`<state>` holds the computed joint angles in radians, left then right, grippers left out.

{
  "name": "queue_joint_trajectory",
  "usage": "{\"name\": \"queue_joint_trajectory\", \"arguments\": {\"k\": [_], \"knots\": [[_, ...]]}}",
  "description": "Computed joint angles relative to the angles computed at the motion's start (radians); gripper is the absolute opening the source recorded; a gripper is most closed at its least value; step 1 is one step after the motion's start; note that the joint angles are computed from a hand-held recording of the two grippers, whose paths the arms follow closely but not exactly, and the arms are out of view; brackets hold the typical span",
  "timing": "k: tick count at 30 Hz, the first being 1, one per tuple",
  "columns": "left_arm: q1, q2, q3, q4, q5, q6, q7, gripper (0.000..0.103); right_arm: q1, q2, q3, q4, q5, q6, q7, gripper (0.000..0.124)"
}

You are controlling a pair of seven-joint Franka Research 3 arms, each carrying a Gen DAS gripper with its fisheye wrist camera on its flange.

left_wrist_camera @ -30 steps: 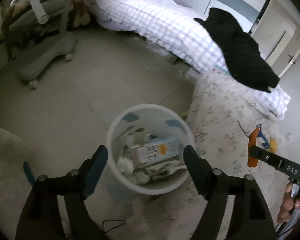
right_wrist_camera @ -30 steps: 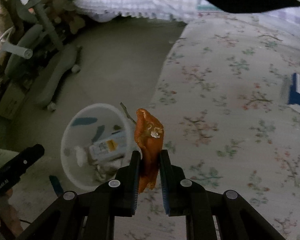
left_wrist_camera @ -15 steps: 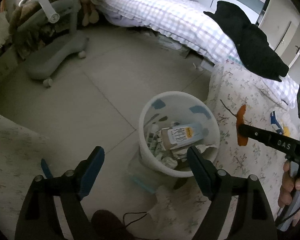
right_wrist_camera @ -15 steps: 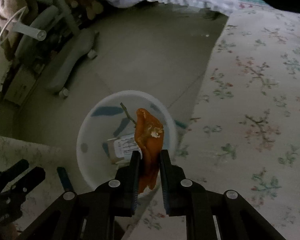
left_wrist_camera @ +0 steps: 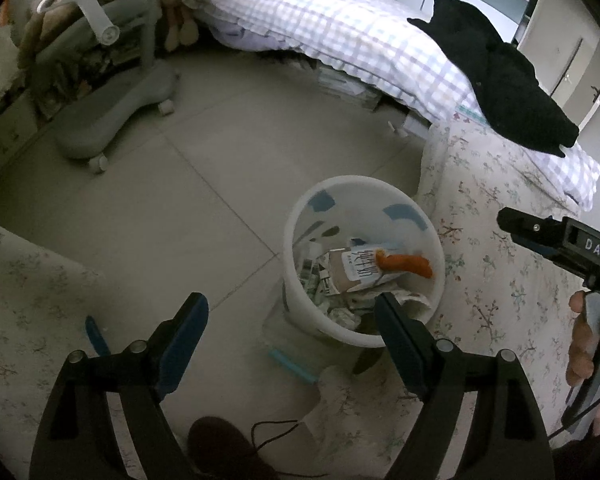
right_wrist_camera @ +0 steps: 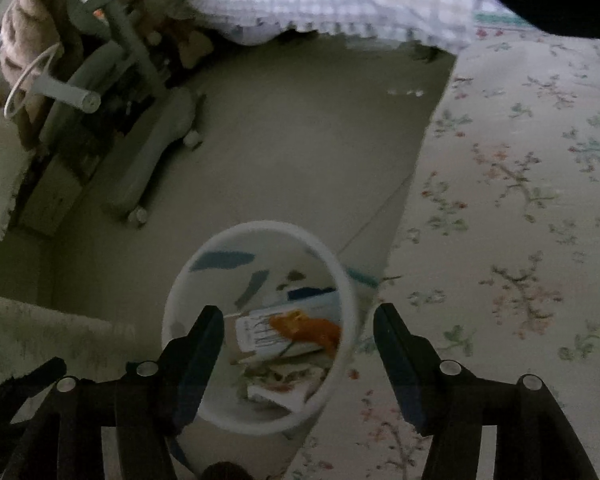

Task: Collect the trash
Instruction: 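Move both tools back to the bed toward the blue box and yellow wrapper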

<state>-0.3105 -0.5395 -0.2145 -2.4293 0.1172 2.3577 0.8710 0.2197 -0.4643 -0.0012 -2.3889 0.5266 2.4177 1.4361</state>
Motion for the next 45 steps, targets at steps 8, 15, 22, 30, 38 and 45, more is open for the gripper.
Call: {"name": "queue_joint_trajectory", "arguments": {"k": [8,15,22,30,38,45], "knots": [[-0.018,0.03,-0.016,0.033,-0.002,0.003,-0.002,0.087,-0.057,-0.053,-0.021,-0.018,-0.04,-0.029,0.046,0.068],[-0.038,0.087,-0.042,0.091,0.003,0.012,-0.018,0.087,-0.124,-0.116,-0.05,-0.034,-0.083,-0.062,0.065,0.07],[-0.064,0.178,-0.074,0.179,0.013,0.03,-0.037,0.087,-0.215,-0.177,-0.092,-0.049,-0.142,-0.094,0.042,0.072],[-0.091,0.314,-0.126,0.307,0.088,0.019,-0.088,0.087,-0.336,-0.219,-0.158,-0.064,-0.188,-0.133,-0.003,0.075],[-0.142,0.482,-0.159,0.449,0.192,0.013,-0.164,0.087,-0.462,-0.201,-0.207,-0.056,-0.225,-0.111,-0.043,0.078],[-0.229,0.695,-0.163,0.662,0.291,0.005,-0.209,0.089,-0.544,-0.115,-0.244,-0.024,-0.225,-0.075,-0.025,0.078]]}}
